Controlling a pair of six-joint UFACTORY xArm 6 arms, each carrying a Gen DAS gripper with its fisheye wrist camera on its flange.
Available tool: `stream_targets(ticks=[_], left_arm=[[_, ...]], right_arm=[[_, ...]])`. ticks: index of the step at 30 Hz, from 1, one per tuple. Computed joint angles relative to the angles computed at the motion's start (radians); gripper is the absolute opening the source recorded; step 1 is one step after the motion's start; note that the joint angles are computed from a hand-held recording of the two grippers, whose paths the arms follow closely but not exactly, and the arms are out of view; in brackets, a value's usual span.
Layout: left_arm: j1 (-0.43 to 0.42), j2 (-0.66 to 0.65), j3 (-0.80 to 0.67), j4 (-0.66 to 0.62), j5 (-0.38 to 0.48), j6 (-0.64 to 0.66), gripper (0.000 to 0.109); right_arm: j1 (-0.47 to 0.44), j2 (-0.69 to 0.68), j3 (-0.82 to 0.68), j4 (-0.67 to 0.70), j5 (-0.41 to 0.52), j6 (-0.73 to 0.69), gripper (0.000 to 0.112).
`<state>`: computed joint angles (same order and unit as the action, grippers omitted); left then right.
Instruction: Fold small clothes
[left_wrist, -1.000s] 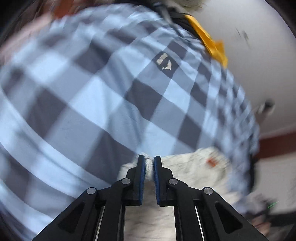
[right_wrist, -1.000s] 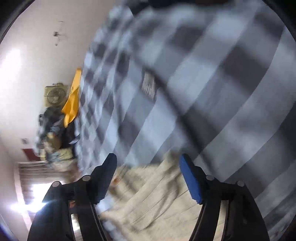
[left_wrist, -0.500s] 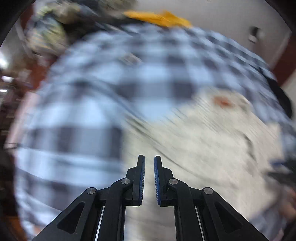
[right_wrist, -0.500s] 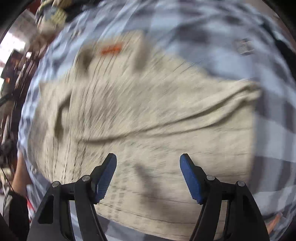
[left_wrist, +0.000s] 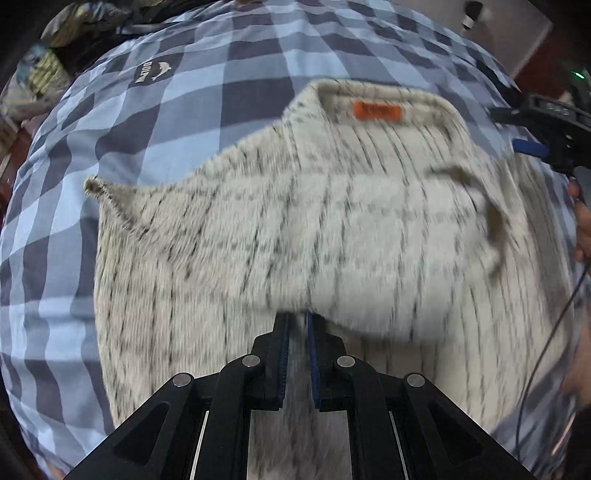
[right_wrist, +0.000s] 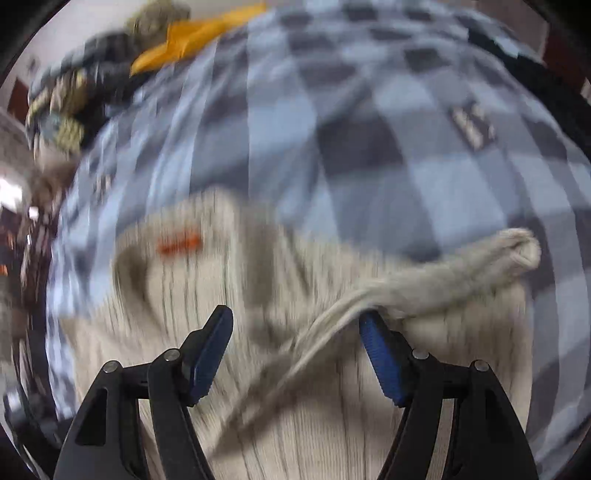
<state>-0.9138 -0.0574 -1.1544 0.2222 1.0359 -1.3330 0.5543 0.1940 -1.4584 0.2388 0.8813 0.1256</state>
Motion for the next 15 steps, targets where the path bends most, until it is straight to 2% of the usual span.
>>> stream_targets(ticks=[3,6,8,11,12,13,15], left_arm=[[0.039,0.025,-0.017,0.006,-0.008,-0.024,0.008],[0.072,0.046,-0.034,0.044,-0.019,-0.073,0.008],[0.098,0.030,-0.017,0.090,-0.036,-0.152,0.008],[0.131,-0.012,0.010,0.177,-0.062,-0.264,0.008],[0.135,-0.022,0.002,0.227,-0.028,-0.301,0.008],[0.126,-0.022,-0.026,0.285,0.047,-0.339,0.008],[0.091,-0.024,-0.069,0.418,0.256,-0.407,0.008]], right_arm=[[-0.036,0.023,-0.049,-0.051,-0.082,0.061,0.068],[-0.065,-0.021,-0.031,0.027,-0.157,0.020,0.068],[-0.077,-0.067,-0.021,0.118,-0.084,-0.115,0.068],[-0.077,-0.115,-0.012,0.211,0.199,-0.342,0.068],[-0.068,-0.148,0.030,0.188,0.249,-0.374,0.068],[-0.048,-0.165,0.063,0.155,0.283,-0.391,0.068],[-0.003,-0.182,0.117,0.075,0.328,-0.391,0.068]])
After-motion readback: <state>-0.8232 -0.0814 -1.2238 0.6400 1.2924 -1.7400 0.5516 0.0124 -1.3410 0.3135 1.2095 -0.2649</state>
